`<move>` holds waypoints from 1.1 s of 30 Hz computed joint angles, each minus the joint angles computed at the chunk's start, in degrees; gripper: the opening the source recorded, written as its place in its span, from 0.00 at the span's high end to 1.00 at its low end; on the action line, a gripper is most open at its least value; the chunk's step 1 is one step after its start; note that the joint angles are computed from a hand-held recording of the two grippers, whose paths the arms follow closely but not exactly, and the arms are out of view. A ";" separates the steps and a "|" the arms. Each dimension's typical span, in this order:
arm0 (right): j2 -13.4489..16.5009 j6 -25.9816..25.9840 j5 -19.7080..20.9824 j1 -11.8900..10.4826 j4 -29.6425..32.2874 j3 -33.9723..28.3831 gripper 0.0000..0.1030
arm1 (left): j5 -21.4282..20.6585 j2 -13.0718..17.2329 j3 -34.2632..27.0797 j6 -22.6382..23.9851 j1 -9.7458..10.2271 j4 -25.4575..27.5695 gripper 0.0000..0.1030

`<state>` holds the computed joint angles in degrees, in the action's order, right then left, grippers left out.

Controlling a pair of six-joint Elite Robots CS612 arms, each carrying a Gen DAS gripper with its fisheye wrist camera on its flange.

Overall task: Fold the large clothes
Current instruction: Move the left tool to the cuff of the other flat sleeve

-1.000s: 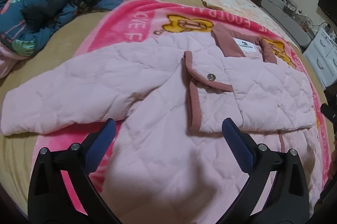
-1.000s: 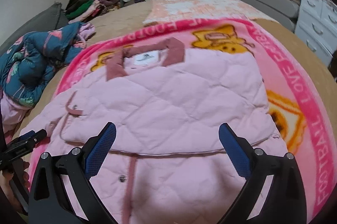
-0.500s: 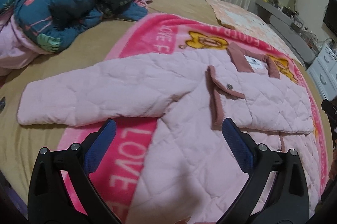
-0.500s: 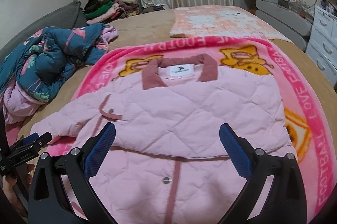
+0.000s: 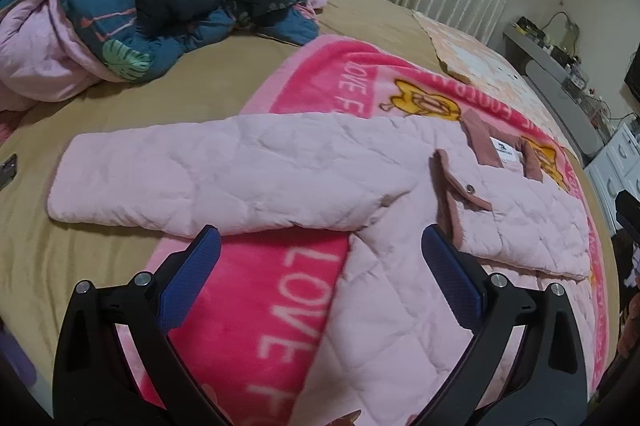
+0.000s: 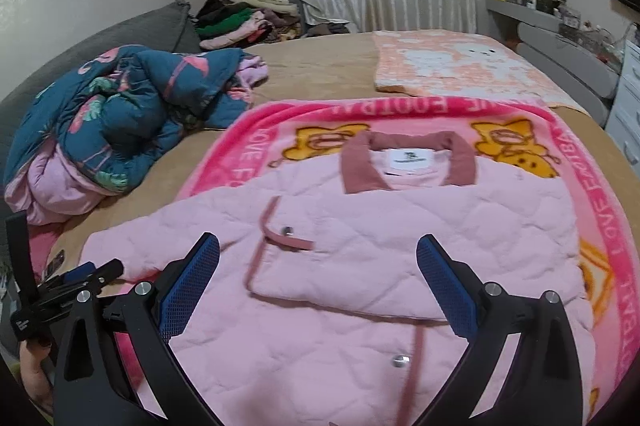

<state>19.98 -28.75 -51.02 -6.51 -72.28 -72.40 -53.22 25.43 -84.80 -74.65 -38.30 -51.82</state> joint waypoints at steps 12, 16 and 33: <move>0.33 -4.43 2.28 3.78 3.38 -2.05 0.05 | 2.71 0.76 -5.42 -13.42 0.82 12.24 0.09; 0.44 -6.30 3.12 4.88 4.76 -2.78 0.05 | 2.84 1.00 -6.83 -16.04 1.14 15.05 0.09; 2.19 -17.37 2.03 9.74 11.95 -5.14 0.04 | -5.29 6.21 -14.66 -27.14 4.63 17.70 0.09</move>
